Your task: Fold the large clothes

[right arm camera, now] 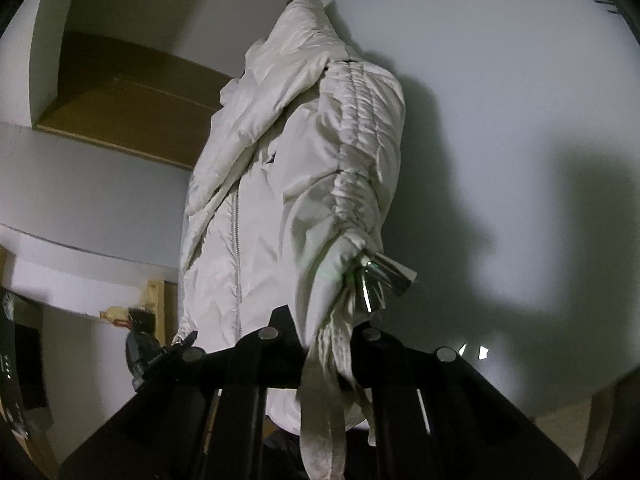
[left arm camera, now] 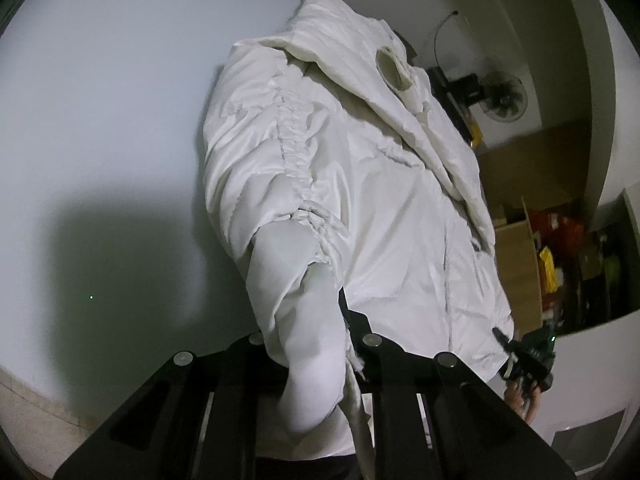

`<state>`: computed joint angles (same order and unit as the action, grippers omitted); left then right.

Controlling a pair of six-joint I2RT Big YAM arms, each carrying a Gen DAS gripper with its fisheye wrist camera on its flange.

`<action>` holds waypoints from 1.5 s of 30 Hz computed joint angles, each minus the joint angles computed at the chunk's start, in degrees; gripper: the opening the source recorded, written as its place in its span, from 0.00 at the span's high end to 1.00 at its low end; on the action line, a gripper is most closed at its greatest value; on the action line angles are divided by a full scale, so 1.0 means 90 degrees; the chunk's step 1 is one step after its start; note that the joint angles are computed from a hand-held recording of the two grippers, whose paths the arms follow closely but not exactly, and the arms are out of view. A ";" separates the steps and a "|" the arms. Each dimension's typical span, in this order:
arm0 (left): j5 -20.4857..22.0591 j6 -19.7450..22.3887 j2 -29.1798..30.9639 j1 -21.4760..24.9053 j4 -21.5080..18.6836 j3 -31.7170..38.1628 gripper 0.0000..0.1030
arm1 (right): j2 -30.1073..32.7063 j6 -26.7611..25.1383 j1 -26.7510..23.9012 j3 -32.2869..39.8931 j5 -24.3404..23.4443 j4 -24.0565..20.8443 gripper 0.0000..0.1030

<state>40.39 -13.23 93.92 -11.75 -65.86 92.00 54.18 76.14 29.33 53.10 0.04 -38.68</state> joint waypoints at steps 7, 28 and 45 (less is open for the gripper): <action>0.0105 0.0189 -0.0165 0.0103 -0.0033 -0.0216 0.83 | -0.0169 0.0184 0.0041 -0.0236 -0.0169 -0.0309 0.80; 0.0549 0.0334 -0.0197 0.0140 0.0121 -0.0155 0.89 | -0.0351 -0.0040 -0.0006 -0.0283 -0.0546 0.0160 0.88; 0.1215 0.0176 0.0446 0.0237 -0.0300 0.1564 0.93 | -0.0322 -0.0752 -0.1108 0.0344 -0.1907 0.0722 0.92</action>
